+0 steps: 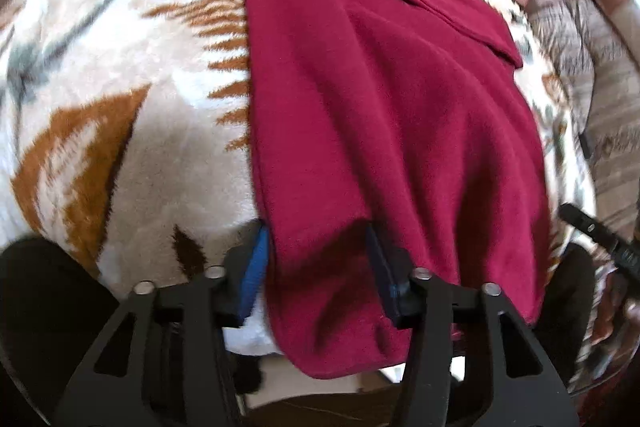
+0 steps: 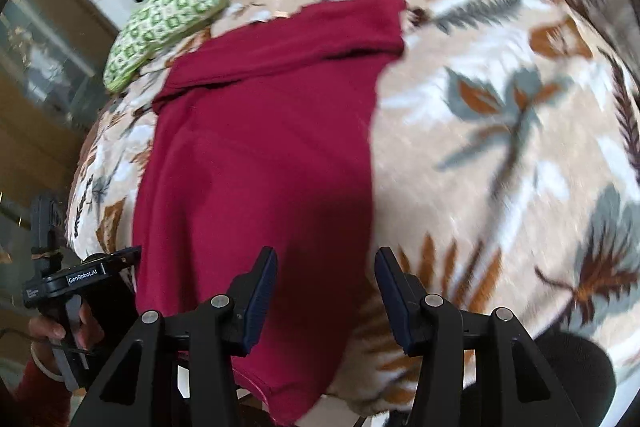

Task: Fold small clothes

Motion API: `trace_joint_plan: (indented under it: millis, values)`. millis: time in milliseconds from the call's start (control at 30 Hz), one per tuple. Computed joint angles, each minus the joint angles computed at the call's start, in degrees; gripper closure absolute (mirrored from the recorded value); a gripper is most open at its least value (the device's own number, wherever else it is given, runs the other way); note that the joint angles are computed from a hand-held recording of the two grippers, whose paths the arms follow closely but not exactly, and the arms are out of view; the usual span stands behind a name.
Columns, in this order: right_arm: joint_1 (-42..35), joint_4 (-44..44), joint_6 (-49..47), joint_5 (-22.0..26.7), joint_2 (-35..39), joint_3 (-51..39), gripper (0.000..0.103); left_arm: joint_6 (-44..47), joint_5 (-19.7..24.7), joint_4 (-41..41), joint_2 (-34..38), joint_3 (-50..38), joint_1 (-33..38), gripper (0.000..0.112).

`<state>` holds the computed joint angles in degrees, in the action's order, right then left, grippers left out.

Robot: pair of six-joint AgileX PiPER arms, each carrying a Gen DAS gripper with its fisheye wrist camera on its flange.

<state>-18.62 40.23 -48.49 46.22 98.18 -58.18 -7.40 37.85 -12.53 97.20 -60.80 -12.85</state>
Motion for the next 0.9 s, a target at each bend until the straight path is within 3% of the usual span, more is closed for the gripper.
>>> trace_joint_plan:
  millis: [67, 333, 367, 400, 433, 567, 633, 700, 800, 867, 900]
  values:
    - [-0.58, -0.06, -0.06, 1.05, 0.52, 0.48, 0.054, 1.59, -0.42, 0.29, -0.91, 0.5, 0.17, 0.103]
    - [1.38, -2.65, 0.64, 0.25, 2.15, 2.74, 0.056, 4.27, 2.79, 2.82, -5.47, 1.14, 5.57, 0.104]
    - [2.46, -2.71, -0.77, -1.82, 1.66, 3.69, 0.062, 3.9, 3.07, 3.21, -5.75, 1.28, 6.13, 0.104]
    - [3.85, -3.33, -1.32, -4.07, 0.91, 4.54, 0.085, 4.01, 2.83, 3.2, -6.57, 2.3, 6.62, 0.104]
    - [4.54, -3.4, -1.54, -4.41, 0.38, 4.9, 0.093, 3.77, 2.74, 3.31, -6.83, 2.66, 6.74, 0.104]
    - [4.55, -8.61, -0.61, -6.11, -3.79, 5.32, 0.095, 0.08, 1.7, 7.2, -6.78, 3.84, 4.96, 0.104]
    - [3.61, -11.07, 2.15, -6.58, -2.12, 3.6, 0.095, -1.45, 1.31, 8.19, -5.47, 3.7, 4.22, 0.104]
    - [2.56, -10.42, 3.64, -4.54, 1.25, 1.62, 0.095, -4.09, 0.7, 10.56, -5.04, 4.04, 3.25, 0.104]
    - [1.64, -6.69, -0.02, -3.81, -0.04, 3.32, 0.094, -6.63, 0.3, 13.71, -5.69, 4.44, 1.88, 0.104]
    - [0.58, -6.23, -0.5, -1.79, -0.69, 3.1, 0.079, -7.67, 0.9, 14.36, -5.71, 4.13, 1.62, 0.103]
    - [0.09, -6.14, -0.76, -1.47, -1.35, 3.52, 0.056, -9.05, 1.57, 15.11, -5.62, 3.81, 1.35, 0.102]
